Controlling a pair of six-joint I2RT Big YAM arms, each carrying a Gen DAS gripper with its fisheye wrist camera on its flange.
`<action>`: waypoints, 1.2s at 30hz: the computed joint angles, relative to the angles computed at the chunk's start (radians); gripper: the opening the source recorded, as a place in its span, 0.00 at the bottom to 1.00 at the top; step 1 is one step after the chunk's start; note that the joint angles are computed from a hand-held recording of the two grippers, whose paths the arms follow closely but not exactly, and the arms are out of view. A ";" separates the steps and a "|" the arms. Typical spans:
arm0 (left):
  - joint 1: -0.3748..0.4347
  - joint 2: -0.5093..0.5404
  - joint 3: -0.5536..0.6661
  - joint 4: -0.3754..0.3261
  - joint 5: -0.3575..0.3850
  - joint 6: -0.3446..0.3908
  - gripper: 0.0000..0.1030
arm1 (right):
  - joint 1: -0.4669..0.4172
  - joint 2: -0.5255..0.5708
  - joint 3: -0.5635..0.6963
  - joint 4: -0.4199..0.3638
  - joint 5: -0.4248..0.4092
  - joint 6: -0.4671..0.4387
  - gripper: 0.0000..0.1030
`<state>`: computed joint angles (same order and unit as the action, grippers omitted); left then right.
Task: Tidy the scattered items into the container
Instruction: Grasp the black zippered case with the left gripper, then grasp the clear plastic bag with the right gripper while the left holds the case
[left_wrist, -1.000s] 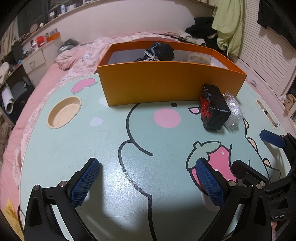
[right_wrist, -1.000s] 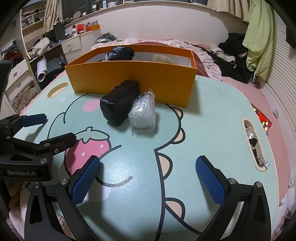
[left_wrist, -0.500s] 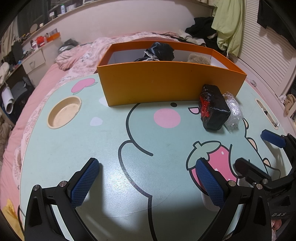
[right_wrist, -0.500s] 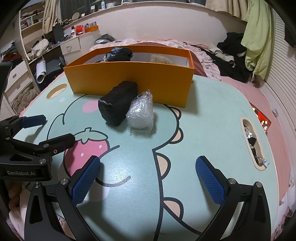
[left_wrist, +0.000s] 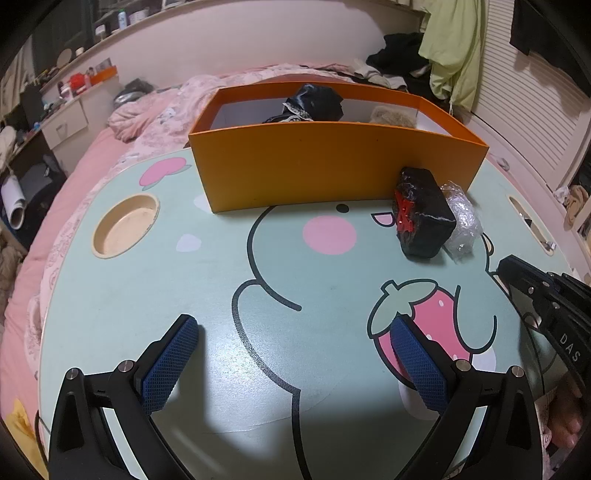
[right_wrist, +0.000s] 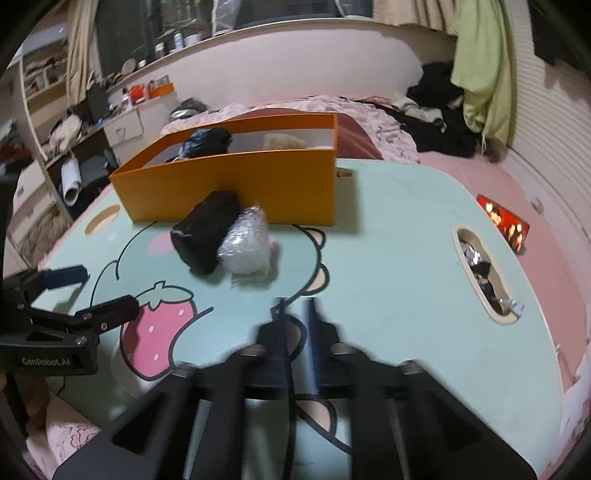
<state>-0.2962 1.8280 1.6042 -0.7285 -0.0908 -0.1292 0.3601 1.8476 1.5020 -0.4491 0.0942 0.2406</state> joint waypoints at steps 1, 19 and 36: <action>0.000 0.000 0.000 0.000 0.000 0.000 1.00 | -0.003 -0.002 -0.003 0.004 -0.010 0.006 0.02; -0.032 0.000 0.055 0.140 0.103 0.105 0.92 | -0.027 -0.033 -0.055 0.084 -0.124 0.029 0.66; -0.033 0.220 0.355 -0.111 0.212 0.092 0.26 | -0.027 -0.029 -0.046 0.074 -0.126 0.032 0.66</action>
<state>-0.3297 2.0477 1.9594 -0.8397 0.1214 -0.0371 0.3326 1.8190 1.4558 -0.3756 -0.0322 0.2728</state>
